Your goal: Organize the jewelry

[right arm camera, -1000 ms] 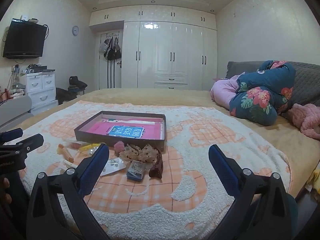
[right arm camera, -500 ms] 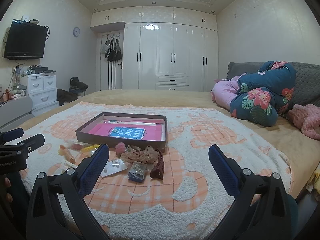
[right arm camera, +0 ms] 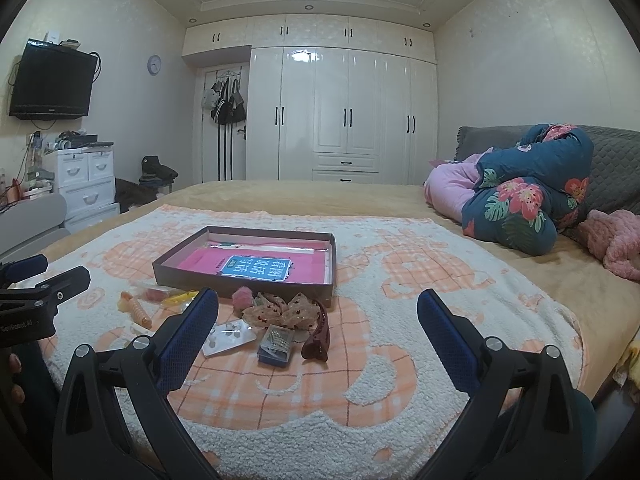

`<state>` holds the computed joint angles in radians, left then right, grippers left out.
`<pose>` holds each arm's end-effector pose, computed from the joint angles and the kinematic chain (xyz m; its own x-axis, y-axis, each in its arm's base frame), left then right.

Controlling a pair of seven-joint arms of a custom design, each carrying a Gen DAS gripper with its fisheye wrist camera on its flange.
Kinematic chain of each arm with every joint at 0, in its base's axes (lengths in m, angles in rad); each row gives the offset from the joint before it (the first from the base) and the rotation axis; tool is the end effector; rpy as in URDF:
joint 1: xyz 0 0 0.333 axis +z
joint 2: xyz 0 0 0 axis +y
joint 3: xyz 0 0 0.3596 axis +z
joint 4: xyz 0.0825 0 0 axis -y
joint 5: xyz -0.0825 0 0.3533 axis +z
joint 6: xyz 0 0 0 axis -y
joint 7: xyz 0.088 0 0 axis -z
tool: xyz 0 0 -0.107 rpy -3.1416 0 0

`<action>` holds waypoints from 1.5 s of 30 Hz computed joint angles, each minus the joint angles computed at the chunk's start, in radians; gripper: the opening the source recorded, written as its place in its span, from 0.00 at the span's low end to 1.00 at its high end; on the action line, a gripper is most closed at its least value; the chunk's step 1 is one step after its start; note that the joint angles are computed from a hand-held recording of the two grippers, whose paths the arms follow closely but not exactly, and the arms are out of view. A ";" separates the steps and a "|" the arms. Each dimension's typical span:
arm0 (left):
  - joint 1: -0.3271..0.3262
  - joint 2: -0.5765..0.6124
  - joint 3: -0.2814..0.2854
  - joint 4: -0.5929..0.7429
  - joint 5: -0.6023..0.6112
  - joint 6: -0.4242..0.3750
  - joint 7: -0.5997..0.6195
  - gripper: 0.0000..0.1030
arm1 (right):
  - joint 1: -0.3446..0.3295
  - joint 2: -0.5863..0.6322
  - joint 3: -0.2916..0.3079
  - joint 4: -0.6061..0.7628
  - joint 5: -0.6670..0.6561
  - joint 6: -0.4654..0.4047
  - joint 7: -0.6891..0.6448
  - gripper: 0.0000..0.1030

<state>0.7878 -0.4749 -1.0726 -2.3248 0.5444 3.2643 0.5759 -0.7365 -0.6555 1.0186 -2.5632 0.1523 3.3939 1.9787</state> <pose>0.4166 -0.2703 0.5826 -0.1118 -0.9933 0.0290 -0.3888 0.0169 -0.9212 0.3810 0.1964 0.5760 -0.0438 -0.9986 0.0284 -0.2819 -0.0149 -0.9593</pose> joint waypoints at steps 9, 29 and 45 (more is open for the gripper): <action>0.000 -0.001 0.000 -0.002 -0.001 0.002 0.002 0.90 | 0.001 0.004 -0.001 0.003 -0.003 0.002 -0.003 0.94; 0.010 -0.003 -0.006 -0.002 -0.011 0.005 0.008 0.90 | -0.003 0.004 0.001 0.010 -0.016 -0.013 0.010 0.94; 0.031 0.004 -0.012 -0.002 -0.013 -0.008 -0.005 0.90 | -0.002 0.030 0.001 0.019 -0.025 -0.016 -0.009 0.94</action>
<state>0.8184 -0.4709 -1.0847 -2.3268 0.5314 3.2567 0.5712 -0.7389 -0.6253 1.0196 -2.5440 0.1273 3.3779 1.9701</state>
